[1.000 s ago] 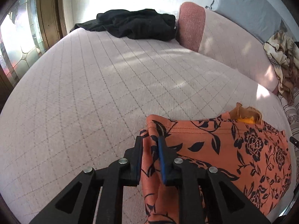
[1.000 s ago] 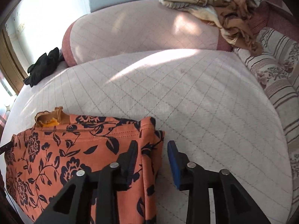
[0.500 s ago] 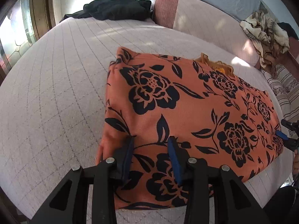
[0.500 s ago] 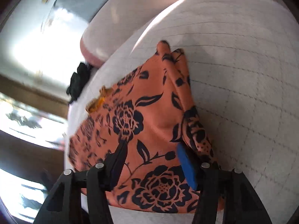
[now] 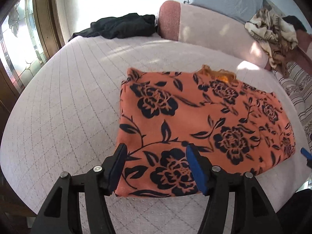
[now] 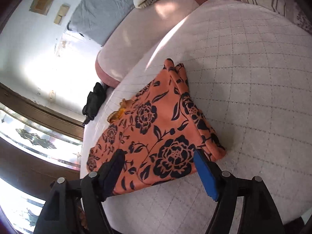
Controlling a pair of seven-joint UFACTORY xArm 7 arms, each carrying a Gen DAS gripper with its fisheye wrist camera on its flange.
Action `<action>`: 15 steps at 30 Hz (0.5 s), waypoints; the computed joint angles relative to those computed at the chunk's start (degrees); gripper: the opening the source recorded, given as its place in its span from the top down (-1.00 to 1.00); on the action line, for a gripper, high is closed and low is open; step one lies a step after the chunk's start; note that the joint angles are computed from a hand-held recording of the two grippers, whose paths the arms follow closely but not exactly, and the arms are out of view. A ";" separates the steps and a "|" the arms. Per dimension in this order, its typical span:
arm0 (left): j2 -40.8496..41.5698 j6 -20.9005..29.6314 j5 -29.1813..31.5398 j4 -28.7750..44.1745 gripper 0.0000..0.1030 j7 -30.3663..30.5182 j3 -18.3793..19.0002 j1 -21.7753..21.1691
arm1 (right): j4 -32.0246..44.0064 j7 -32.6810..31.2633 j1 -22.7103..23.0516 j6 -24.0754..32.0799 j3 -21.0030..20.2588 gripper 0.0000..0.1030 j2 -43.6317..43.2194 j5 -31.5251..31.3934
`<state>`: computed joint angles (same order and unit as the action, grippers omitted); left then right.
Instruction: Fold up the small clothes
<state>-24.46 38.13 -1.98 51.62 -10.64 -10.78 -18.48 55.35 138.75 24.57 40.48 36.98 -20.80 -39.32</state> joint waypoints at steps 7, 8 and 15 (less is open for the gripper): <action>3.40 -1.04 -2.47 1.12 -0.24 -1.14 -0.84 -2.12 | -3.82 19.36 -3.05 -6.69 3.61 -0.58 2.41 -3.65; 3.35 -1.57 -2.96 0.82 -0.24 -1.04 -0.67 -2.48 | -4.72 20.81 -2.98 -7.05 2.96 -0.58 1.83 -4.42; 5.80 -2.63 -2.42 1.20 -0.24 -2.03 -0.80 -2.80 | -2.02 20.48 -0.76 -0.85 -1.75 0.19 5.92 -4.72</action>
